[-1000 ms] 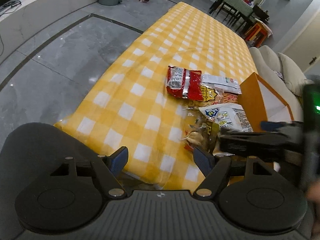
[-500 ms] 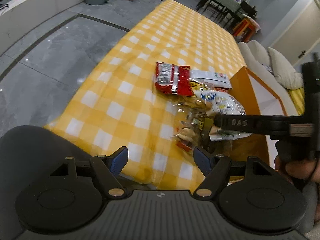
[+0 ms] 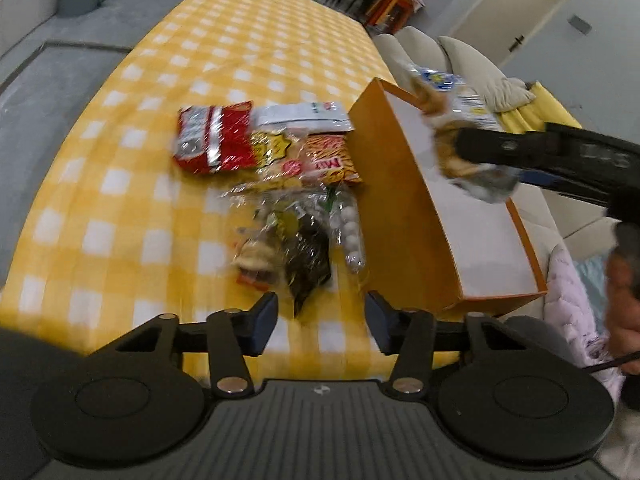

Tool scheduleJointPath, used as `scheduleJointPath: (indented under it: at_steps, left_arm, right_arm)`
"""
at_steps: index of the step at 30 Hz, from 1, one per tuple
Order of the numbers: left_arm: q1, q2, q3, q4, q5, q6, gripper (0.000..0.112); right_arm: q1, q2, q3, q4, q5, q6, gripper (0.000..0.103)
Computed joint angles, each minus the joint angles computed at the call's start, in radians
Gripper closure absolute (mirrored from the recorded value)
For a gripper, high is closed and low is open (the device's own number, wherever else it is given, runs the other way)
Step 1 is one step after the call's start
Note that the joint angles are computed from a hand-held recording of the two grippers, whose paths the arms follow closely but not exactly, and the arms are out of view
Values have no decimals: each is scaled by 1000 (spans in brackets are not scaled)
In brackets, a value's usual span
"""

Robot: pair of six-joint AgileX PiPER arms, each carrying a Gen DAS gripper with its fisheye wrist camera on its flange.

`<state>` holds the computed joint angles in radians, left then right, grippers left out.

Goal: Organize snacks
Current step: 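Lift the bread bag with the right gripper while the left gripper lifts the seaweed bag toward the box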

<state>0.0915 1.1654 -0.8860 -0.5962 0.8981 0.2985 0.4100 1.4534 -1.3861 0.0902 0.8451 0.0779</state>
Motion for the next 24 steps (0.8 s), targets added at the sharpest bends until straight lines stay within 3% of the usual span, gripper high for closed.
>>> scheduleJointPath:
  at_steps: [4,11,13,17,22,24]
  left_arm:
    - [-92,53,-6,49,-62,5,59]
    - [-333,151,-28,448,-226,-335,65]
    - [-344,187,-34,472,-234,-356,65]
    - [-338,194,-2,462,-321,-340,64]
    - [-338,224,8,447,-388,-298,53]
    - [-366,230,16,487,-410,-289,36]
  right_arm:
    - [-114,-58,58,111,-23,-88,48]
    - [-225,-99,132,199,-57,-220,48]
    - [-261,-99,135,240,-47,-252,48]
    - [-305,-93,144,312,-51,-309,48]
    - [-323,-83,155,351,-46,-333,48]
    - [-324,-74,153,349,-45,-331,48]
